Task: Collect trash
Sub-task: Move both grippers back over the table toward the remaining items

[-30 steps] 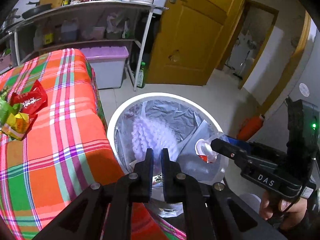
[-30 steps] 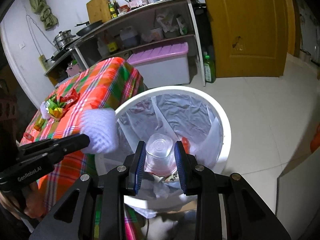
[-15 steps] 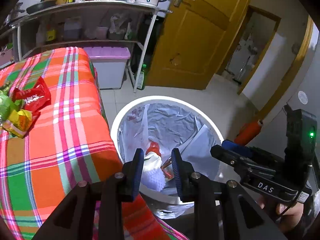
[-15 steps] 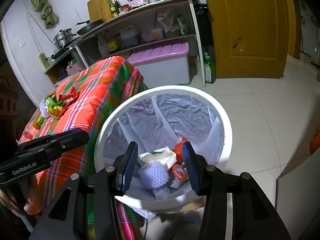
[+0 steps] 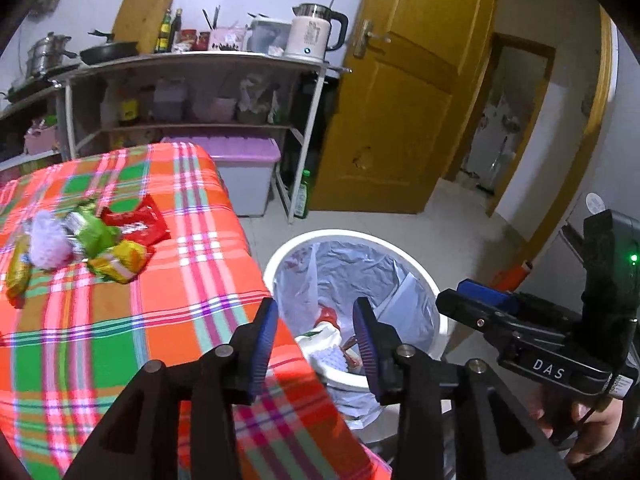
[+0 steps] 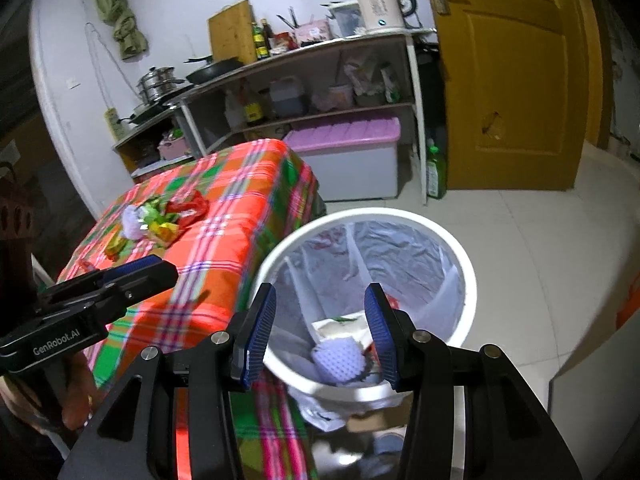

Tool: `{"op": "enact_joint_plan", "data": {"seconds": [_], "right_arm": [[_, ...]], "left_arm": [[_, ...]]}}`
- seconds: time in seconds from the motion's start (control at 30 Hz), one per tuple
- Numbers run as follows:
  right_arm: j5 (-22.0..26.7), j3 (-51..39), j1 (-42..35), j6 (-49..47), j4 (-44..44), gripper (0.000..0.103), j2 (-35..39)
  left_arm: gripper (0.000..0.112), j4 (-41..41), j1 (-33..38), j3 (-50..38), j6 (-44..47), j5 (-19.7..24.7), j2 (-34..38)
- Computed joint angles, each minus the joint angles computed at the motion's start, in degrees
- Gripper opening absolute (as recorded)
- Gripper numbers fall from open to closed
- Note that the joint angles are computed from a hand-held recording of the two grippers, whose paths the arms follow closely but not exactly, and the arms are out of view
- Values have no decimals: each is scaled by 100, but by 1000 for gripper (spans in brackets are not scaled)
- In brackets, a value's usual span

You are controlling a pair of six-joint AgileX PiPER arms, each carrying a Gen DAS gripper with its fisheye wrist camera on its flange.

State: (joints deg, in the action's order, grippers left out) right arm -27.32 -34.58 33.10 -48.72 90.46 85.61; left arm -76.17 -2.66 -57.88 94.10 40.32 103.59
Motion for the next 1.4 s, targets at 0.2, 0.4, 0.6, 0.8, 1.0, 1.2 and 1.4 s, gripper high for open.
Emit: {"op": "enact_joint_plan", "data": {"seconds": [0.2, 0.4, 0.6, 0.8, 1.0, 1.2, 1.4], "right_arm": [[-315, -197, 504, -263, 305, 47, -41], [-546, -385, 888, -508, 519, 47, -28], [-661, -517, 1112, -617, 613, 47, 14], [-696, -630, 1274, -656, 622, 47, 108], [-653, -763, 1353, -725, 647, 47, 217], [-576, -948, 1406, -848, 662, 47, 386], [-462, -1216, 1400, -1131, 714, 47, 612]], "left_arm": [[39, -212, 407, 383, 404, 138, -399], [39, -252, 851, 613, 639, 408, -645], [39, -262, 1206, 818, 887, 530, -827], [39, -221, 1542, 951, 1130, 657, -902], [39, -174, 1781, 1041, 1263, 667, -921], [39, -253, 2066, 1090, 1436, 684, -898], [39, -295, 2298, 986, 1528, 652, -751]]}}
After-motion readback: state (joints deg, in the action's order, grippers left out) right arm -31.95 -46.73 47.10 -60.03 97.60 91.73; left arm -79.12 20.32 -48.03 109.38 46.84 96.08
